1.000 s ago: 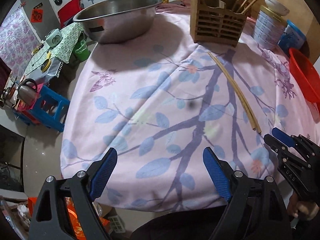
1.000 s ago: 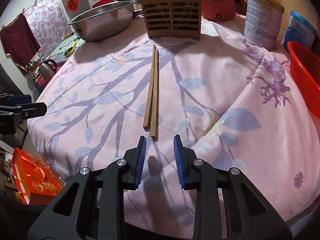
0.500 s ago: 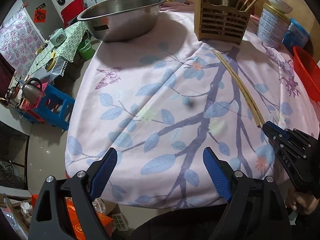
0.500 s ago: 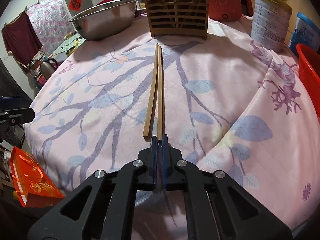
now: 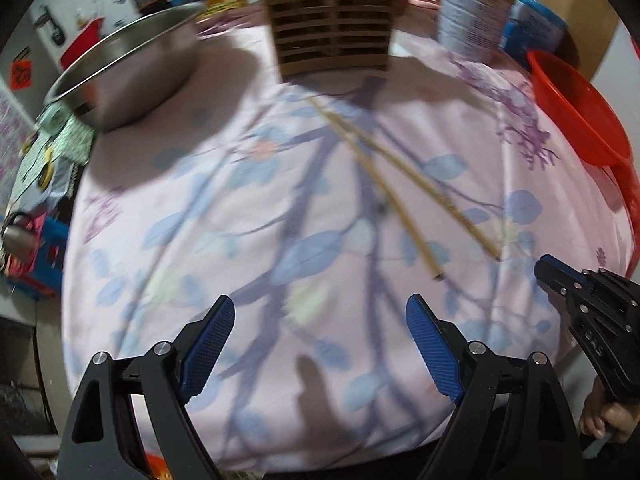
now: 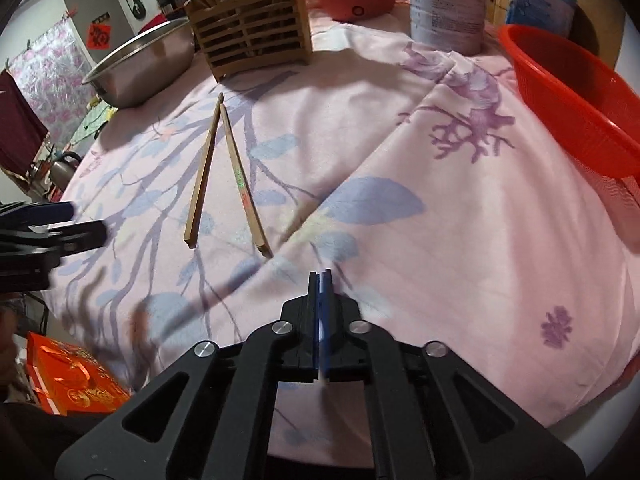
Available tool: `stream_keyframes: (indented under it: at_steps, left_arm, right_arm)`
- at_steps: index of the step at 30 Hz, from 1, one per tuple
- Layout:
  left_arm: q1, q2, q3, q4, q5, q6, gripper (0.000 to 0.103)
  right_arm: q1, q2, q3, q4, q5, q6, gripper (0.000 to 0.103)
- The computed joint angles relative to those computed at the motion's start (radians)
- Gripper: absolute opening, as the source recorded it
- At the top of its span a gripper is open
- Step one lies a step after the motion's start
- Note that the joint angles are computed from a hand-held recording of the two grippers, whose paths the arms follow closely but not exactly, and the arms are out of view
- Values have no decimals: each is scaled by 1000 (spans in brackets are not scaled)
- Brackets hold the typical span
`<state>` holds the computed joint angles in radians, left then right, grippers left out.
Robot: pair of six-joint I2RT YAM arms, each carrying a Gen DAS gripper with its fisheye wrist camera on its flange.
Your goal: Organize utensils
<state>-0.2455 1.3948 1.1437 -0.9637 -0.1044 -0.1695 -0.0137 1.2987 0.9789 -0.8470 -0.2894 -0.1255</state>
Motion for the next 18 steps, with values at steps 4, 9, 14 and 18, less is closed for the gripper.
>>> stream_keyframes:
  at_steps: [4,9,14,18]
  left_arm:
    - [-56,71,27,47,24,-13,86]
    - [-103,136,30,120,24,-22,76]
    - [-114,148,-17,191,-10,0,31]
    - [-51,101,-55,169,-46,18,10]
  right_arm:
    - [-46,-20,24,-26,34,-63,14]
    - [-110,5,64,-47,47,-102,16]
    - [-116,40,95,-55,22,-94,19]
    - [-45,70,96,-29,-21,-44,19]
